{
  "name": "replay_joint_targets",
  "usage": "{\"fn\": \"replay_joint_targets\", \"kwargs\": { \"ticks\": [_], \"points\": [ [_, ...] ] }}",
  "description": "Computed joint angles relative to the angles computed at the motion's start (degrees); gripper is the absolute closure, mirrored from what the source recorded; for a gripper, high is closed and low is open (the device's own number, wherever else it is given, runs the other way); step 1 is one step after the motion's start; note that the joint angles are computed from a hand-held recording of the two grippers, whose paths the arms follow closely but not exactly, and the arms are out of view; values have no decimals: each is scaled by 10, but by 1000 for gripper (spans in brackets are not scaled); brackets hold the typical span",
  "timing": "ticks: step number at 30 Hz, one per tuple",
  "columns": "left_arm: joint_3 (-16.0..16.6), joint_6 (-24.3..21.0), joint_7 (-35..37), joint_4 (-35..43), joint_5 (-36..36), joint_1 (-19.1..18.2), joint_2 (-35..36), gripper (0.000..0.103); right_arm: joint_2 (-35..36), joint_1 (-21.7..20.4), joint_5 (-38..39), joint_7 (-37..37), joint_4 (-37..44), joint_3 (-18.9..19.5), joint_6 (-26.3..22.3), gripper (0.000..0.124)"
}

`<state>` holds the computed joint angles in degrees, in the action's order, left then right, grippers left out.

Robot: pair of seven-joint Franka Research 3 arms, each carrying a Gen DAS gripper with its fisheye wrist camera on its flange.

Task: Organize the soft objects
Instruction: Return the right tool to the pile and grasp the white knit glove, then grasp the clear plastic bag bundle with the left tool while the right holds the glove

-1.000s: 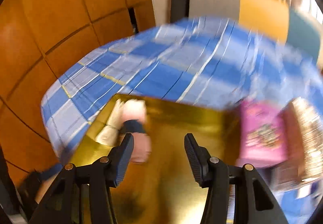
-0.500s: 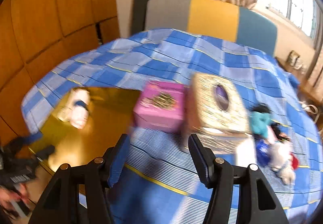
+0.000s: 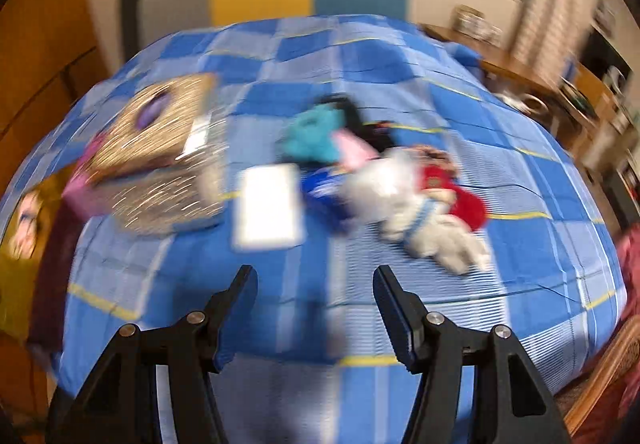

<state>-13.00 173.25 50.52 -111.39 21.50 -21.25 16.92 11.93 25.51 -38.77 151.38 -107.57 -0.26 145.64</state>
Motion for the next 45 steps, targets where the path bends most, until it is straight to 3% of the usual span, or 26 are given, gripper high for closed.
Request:
{"fn": "replay_joint_targets", "kwargs": {
  "ticks": [3,6,8,11,14,18,21,28,35,39,45],
  "points": [
    [2,-17,4,36,16,-21,25,3,-25,-22,-22,58,-30,-24,28,62],
    [-9,-36,18,67,11,-27,48,3,-39,-56,2,74,-47,-27,47,61],
    [-19,-51,35,89,4,-30,65,3,-36,-72,33,47,-37,-22,22,61],
    [-18,-63,46,110,3,-40,80,3,-16,-92,97,-50,-9,-11,-22,61],
    [-27,-71,61,127,-14,-39,94,3,2,-103,165,-117,5,-8,-19,61],
    [-25,-82,67,143,-23,-47,103,3,46,-91,162,-164,53,-20,-42,61],
    [-20,-86,68,154,-20,-54,110,3,75,-96,210,-226,78,-15,-50,61],
    [-19,-105,76,182,-22,-63,128,3,86,-89,274,-264,51,-25,10,61],
    [-15,-128,82,241,-21,-80,163,3,66,-98,343,-296,16,-21,59,81],
    [-10,-151,84,295,-17,-95,191,3,55,-121,432,-364,-10,8,122,82],
    [3,-208,107,430,-8,-131,265,3,51,-72,358,-297,-8,-42,119,83]
  ]
}}
